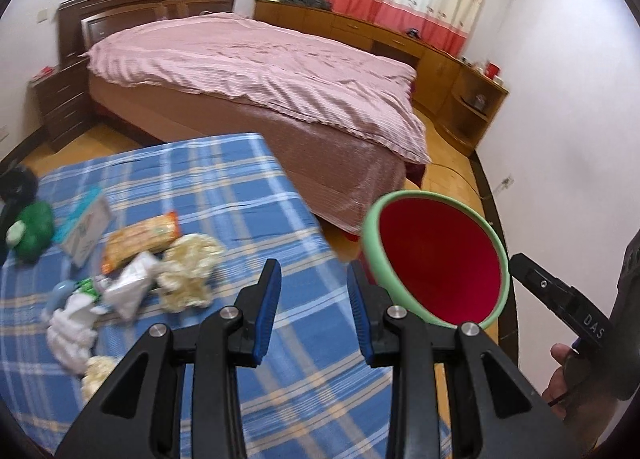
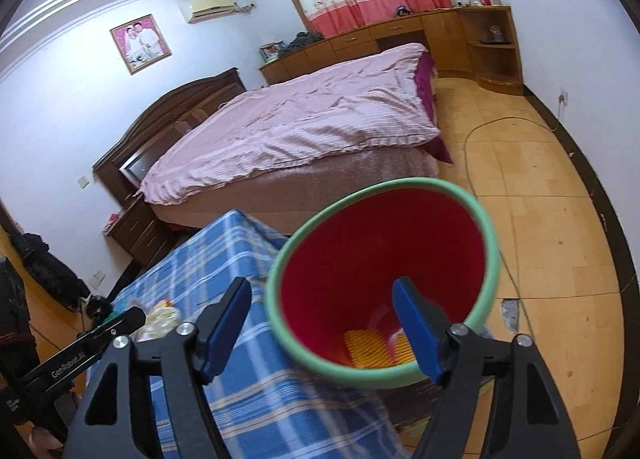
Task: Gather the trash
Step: 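Open both tools to drop the foam net and cloth bundle into the bin, then grasp the white knit mitten with the left tool while the right tool moves toward the crumpled paper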
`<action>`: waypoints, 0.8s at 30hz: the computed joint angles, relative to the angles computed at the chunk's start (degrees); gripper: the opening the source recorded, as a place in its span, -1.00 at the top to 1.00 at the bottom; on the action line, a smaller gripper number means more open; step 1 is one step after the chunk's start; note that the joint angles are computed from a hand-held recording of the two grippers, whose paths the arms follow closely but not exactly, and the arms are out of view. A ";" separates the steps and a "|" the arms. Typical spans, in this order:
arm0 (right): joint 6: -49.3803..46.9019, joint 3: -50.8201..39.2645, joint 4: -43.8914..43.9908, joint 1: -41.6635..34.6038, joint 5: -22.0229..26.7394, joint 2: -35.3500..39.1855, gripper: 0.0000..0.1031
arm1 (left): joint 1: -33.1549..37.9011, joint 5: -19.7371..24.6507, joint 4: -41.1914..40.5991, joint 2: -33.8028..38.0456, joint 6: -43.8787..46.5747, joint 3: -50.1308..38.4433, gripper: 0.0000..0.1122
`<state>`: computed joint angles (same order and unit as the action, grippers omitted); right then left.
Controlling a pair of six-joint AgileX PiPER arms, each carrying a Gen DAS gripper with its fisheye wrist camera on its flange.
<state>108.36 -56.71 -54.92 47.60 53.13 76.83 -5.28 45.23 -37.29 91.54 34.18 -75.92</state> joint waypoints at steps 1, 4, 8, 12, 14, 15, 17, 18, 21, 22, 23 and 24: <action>0.22 -1.02 -0.07 0.84 0.07 0.90 -0.48 | 1.21 0.22 -0.31 -0.56 0.52 0.50 0.40; 0.31 -3.62 0.43 2.50 0.04 3.21 -0.51 | 5.09 0.66 -0.65 -2.09 1.67 1.83 0.40; 1.04 -6.84 0.04 5.11 -0.03 6.61 -0.52 | 10.06 1.07 -1.61 -3.20 3.58 3.30 0.40; 0.33 -10.34 0.61 6.66 -0.83 10.30 -0.54 | 14.47 1.53 -2.10 -2.91 4.83 3.54 0.40; -0.01 -11.62 1.02 6.94 -1.53 11.81 -0.55 | 16.57 1.68 -2.18 -2.38 5.38 3.44 0.40; -0.23 -12.11 1.20 6.97 -1.84 12.41 -0.55 | 17.43 1.66 -2.19 -2.17 5.62 3.47 0.40; -0.81 -13.26 1.73 7.13 -2.21 13.76 -0.55 | 19.32 1.61 -2.05 -1.50 6.10 3.44 0.40; -1.28 -13.91 2.17 7.15 -2.51 14.52 -0.56 | 20.20 1.59 -1.79 -0.96 6.17 3.24 0.40; -2.21 -15.37 3.41 7.03 -3.66 16.45 -0.56 | 22.20 1.32 -1.15 0.53 6.36 2.92 0.38; -2.32 -15.58 3.74 6.98 -4.05 16.93 -0.56 | 22.69 1.11 -0.92 0.96 6.38 2.96 0.33; -2.36 -15.81 4.08 7.08 -4.33 17.38 -0.57 | 23.14 0.80 -0.65 1.42 6.38 3.01 0.31; -2.63 -16.08 4.47 7.03 -4.74 17.85 -0.57 | 23.71 0.66 -0.33 1.89 6.41 2.92 0.28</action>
